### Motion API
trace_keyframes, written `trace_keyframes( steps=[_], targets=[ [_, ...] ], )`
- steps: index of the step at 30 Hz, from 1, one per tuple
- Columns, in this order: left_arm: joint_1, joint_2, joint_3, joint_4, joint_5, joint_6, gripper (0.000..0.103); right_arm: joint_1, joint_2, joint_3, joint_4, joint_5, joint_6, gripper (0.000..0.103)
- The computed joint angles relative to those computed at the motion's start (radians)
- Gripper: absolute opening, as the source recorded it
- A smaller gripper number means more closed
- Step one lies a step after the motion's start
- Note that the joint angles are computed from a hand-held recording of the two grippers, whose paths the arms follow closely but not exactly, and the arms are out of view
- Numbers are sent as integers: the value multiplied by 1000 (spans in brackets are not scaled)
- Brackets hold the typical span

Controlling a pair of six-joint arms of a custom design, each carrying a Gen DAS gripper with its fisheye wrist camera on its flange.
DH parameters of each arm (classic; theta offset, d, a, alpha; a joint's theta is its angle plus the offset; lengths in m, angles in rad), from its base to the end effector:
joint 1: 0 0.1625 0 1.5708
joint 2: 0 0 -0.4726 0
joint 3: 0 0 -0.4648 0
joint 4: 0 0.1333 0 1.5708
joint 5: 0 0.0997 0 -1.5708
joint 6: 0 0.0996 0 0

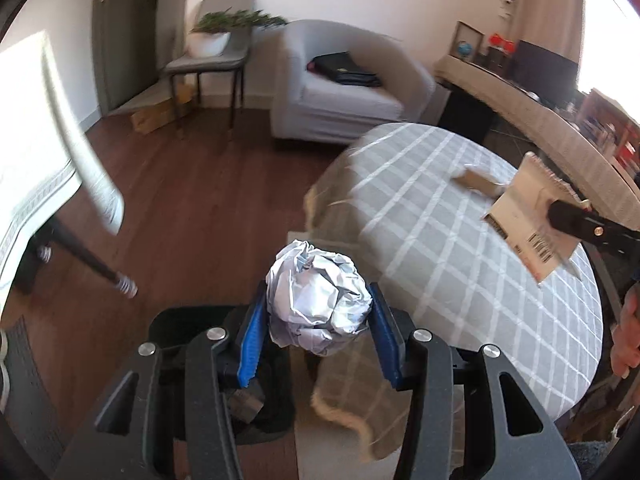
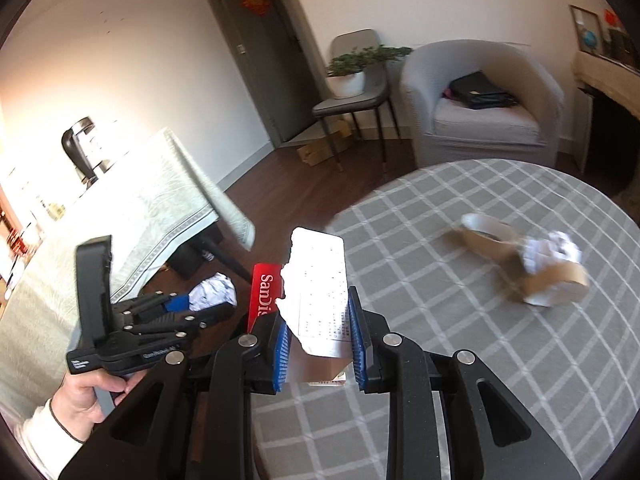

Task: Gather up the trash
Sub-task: 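Carry the crumpled paper and the SanDisk card over the green bin with both tools, then open the left tool over the bin to drop the crumpled paper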

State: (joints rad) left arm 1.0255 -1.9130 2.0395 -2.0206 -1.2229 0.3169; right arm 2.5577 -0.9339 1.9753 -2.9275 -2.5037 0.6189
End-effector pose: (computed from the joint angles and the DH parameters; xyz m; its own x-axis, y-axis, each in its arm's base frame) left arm -0.0784 -0.4516 0.4919 -0.6639 0.6280 -0.4062 0.7353 0.6472 -0.2011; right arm 0.5541 -0.3023 0.1158 -0.8969 0.0112 0.4422 -0.3350 0.6355 -0.6957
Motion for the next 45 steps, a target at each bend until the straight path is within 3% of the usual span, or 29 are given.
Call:
trace_keyframes(
  steps=[6,16,28,32,45],
  targets=[
    [98,36,-28,6,38,46,51,-22,102,-107,-35,72,-104,25],
    [225,76,-8,-5,132,185,51,-50,215,-224,13,138,-132,25],
    [288,132,-49,21,147,173,55,-78,283,-294,79,174,-129,25],
    [304,130,-62,23,117,190,63,-86,302,-312,88,178,-134,25],
    [310,91,-139,-2,68,219,62,-120,387,-386,160,201,-115,25]
  ],
)
